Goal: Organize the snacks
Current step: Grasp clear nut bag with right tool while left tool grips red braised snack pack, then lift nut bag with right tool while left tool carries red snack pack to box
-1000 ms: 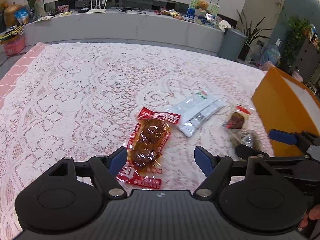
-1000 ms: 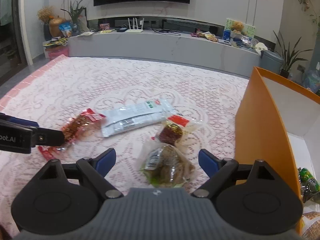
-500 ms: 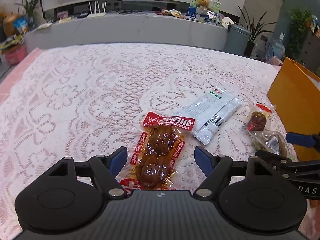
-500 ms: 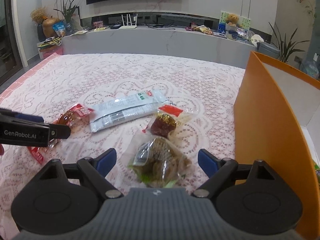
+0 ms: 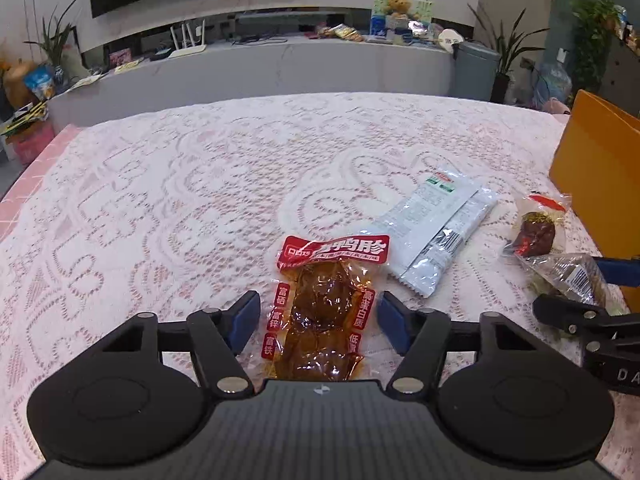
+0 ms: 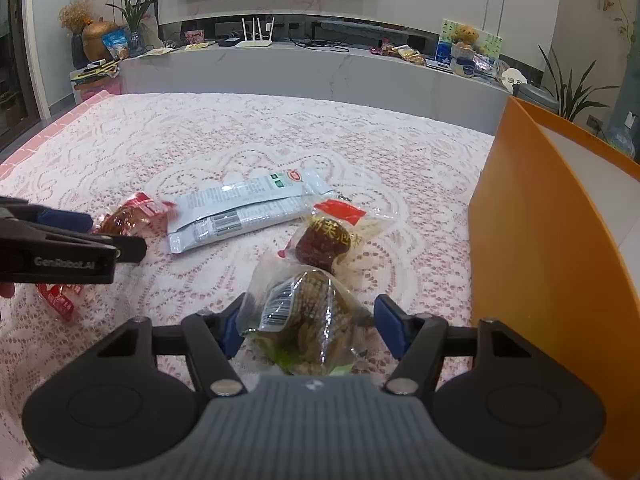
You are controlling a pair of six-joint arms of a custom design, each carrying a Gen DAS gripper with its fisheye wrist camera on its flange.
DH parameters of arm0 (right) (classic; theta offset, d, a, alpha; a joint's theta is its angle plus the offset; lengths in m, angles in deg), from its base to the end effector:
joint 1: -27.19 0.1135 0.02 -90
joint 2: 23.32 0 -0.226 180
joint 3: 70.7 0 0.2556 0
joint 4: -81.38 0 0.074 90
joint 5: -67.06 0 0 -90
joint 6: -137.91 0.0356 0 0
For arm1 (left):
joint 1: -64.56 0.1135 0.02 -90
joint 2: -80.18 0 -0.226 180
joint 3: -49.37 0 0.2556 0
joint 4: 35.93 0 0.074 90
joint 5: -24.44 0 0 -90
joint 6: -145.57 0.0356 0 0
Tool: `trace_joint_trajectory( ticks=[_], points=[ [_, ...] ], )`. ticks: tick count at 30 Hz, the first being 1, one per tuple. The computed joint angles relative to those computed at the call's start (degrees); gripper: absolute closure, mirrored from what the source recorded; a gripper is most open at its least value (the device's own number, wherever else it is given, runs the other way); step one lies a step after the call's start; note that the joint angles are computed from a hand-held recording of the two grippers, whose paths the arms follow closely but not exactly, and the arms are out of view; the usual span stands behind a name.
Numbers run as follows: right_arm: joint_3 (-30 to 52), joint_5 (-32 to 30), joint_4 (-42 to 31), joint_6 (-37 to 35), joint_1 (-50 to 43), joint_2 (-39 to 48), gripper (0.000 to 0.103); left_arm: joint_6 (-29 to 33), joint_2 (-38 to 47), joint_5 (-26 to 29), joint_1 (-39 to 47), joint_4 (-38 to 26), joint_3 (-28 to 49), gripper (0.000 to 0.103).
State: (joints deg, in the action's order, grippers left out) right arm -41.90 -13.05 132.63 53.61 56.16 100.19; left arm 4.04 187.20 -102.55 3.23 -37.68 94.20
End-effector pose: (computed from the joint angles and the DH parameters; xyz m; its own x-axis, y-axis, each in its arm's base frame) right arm 0.1805 0.0930 -0.0278 -0.6354 -0.2399 -0.7340 -0.3065 0.9508 -0.0455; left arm 0.1389 -0.2094 0.0115 -0.7175 0.0087 -0.6965 0.0197 0.9998 -0.0077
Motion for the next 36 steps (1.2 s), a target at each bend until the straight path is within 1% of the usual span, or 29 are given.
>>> trace_joint_trajectory(
  ticks=[2,6,10,14,17,18,23,25,27,31,33,36],
  points=[
    [0.00,0.35,-0.34,-0.01,0.37,-0.16,0.039,0.01,0.18,-0.35,-0.16,0.38,-0.20,0.032],
    [-0.08,-0.12,-0.09,-0.10,0.07,-0.17,0.041,-0.74,-0.13,-0.85,-0.42,-1.09,0.14,0.037],
    [-0.57,0.42,1.17,-0.96,0.84,0.05,0.052,-0.83,-0.81,-1.14,-0.48,-2.50,0.34,0.040],
    [-0.78,1.45,2.44,-2.36,2.02,0.71,0.055,-1.05,-1.92,-0.91,0.04,-1.75,-0.80,0.042],
    [-1.37,1.63,2.86,-2.36,2.30,0.16,0.059,-1.29,-3.14,-1.84,-0.41,-2.42,-1.17,0.046],
    [-1.70,1.12,2.78,-2.25,2.07,-0.33,0.059,-1.55,-3.74,-2.08,-0.61,-2.62,-1.44,0.048],
    [-4.13,1.07,4.27,-2.17,2.95,-2.57,0.062,-2.91,-6.00,-2.20,-0.75,-3.43,-2.50,0.050],
    [-4.58,1.10,4.55,-2.23,3.34,-2.90,0.062,-3.86,-7.68,-3.21,-1.42,-4.57,-3.08,0.050],
    [-4.73,1.40,4.61,-2.07,3.59,-2.88,0.062,-4.84,-10.78,-3.54,-1.95,-4.04,-5.12,0.050],
    [-5.44,0.46,4.59,-1.63,3.17,-3.91,0.062,-8.25,-18.06,0.57,-2.04,-1.40,-10.29,0.050],
    [-5.75,-0.19,5.14,-1.56,3.06,-4.05,0.062,-10.19,-20.92,1.37,-3.64,-2.19,-11.52,0.050],
    [-6.29,-0.63,5.50,-1.46,3.42,-4.43,0.062,-12.16,-23.03,0.71,-6.96,-5.10,-11.08,0.050]
  ],
)
